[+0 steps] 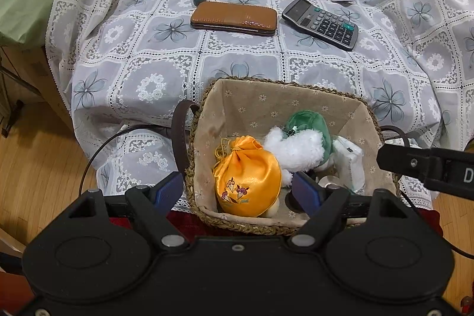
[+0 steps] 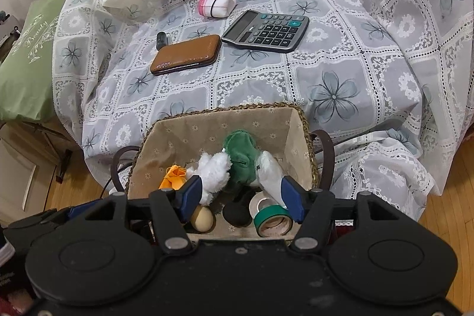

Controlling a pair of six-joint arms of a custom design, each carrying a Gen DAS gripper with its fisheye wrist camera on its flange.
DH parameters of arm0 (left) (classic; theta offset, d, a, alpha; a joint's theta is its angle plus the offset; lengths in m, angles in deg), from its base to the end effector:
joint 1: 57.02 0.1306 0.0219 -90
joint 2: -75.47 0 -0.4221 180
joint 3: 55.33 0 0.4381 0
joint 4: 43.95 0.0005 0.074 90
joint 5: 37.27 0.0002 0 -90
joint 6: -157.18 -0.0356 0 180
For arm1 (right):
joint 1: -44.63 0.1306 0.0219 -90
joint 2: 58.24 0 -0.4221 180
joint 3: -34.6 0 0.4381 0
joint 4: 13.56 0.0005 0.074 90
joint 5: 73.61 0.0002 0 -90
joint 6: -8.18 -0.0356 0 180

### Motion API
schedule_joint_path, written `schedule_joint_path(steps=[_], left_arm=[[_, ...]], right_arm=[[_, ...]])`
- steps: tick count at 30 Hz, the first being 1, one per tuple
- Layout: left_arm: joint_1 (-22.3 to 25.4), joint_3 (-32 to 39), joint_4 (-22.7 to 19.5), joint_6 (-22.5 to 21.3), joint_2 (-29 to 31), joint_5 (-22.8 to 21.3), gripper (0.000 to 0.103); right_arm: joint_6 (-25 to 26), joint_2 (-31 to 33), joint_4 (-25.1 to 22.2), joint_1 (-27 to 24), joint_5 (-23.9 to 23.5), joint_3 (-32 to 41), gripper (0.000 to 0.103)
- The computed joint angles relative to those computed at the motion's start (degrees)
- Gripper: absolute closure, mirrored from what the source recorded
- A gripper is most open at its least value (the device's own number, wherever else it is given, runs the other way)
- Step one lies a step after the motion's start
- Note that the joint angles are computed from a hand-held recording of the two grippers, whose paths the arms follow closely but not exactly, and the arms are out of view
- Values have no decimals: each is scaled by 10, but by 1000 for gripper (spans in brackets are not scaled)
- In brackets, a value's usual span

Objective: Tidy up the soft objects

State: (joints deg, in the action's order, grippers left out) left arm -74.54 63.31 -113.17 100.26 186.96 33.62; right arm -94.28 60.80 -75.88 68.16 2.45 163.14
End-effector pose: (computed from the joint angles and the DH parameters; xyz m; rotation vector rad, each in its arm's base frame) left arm 0.6341 -0.1885 0.4827 -0.4529 2.5227 0.1176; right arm 0.6609 0.2966 0.4853 -0.3491 2.5194 0.5596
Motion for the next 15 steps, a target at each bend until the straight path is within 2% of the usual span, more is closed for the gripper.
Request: schedule_joint_path(steps=[15], left_arm=[[0,-3,1,-3,-2,-3,26]], right_arm=[[0,4,-8,0,-1,5,44]])
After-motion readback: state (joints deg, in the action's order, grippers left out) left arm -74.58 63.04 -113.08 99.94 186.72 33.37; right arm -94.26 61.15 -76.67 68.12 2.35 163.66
